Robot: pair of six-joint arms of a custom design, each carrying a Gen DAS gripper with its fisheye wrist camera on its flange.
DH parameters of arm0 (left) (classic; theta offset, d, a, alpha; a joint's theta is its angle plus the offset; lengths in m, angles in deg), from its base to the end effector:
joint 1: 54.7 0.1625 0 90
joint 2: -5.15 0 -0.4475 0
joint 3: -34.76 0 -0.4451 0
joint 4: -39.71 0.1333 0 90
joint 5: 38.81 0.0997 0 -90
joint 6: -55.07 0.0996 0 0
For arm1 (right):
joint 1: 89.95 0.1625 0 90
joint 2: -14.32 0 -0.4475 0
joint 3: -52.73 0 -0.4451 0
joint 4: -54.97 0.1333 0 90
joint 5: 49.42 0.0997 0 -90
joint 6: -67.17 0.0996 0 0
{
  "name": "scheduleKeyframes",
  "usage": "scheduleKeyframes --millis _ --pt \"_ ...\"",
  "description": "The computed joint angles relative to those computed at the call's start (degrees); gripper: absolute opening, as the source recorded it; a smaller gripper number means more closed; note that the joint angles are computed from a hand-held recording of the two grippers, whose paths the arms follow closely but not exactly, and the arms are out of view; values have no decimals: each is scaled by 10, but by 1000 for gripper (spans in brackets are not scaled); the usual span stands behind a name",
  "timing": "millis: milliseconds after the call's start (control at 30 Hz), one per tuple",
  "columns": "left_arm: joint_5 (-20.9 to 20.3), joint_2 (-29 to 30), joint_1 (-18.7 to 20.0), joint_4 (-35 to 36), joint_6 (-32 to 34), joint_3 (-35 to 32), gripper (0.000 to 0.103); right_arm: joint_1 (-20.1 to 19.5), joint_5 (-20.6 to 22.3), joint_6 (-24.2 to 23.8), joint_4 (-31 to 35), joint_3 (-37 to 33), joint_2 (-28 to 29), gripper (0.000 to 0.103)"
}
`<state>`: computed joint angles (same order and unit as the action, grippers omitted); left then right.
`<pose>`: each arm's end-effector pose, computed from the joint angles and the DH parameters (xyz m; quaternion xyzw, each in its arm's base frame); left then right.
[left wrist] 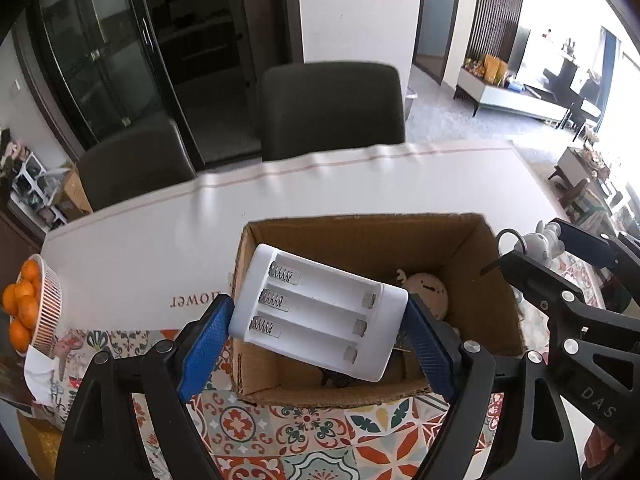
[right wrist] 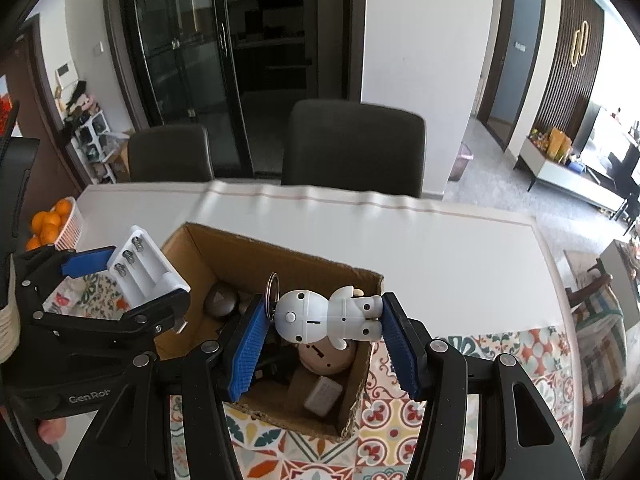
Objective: Organize rigid objects
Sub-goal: 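Carry the figurine and battery charger over the box and lower them inside, then open both tools to release the items into the box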
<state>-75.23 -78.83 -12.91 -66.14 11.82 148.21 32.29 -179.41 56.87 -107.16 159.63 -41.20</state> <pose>-0.2435 -0.5039 0.3076 0.0917 0.8832 -0.2466 0.3882 0.4061 -0.5140 0.1476 0.2779 -0.8837 0.2301 0.2980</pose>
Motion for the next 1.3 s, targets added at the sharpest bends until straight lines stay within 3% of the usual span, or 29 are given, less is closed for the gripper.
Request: scheduleKeyframes --millis 400,667,800,1100,1300 --pt "-31 31 39 25 -16 -17 85 -30 27 27 90 -26 21 56" --pt "-3 32 34 71 -41 -16 92 -40 46 41 128 -29 26 57" --pt "10 26 28 90 -64 -14 93 -37 37 46 134 -31 26 69" --pt "40 -10 -10 159 -149 3 94 -16 -1 67 109 -7 5 74" --pt "49 -57 -64 208 -224 32 98 17 -34 61 50 32 -27 81"
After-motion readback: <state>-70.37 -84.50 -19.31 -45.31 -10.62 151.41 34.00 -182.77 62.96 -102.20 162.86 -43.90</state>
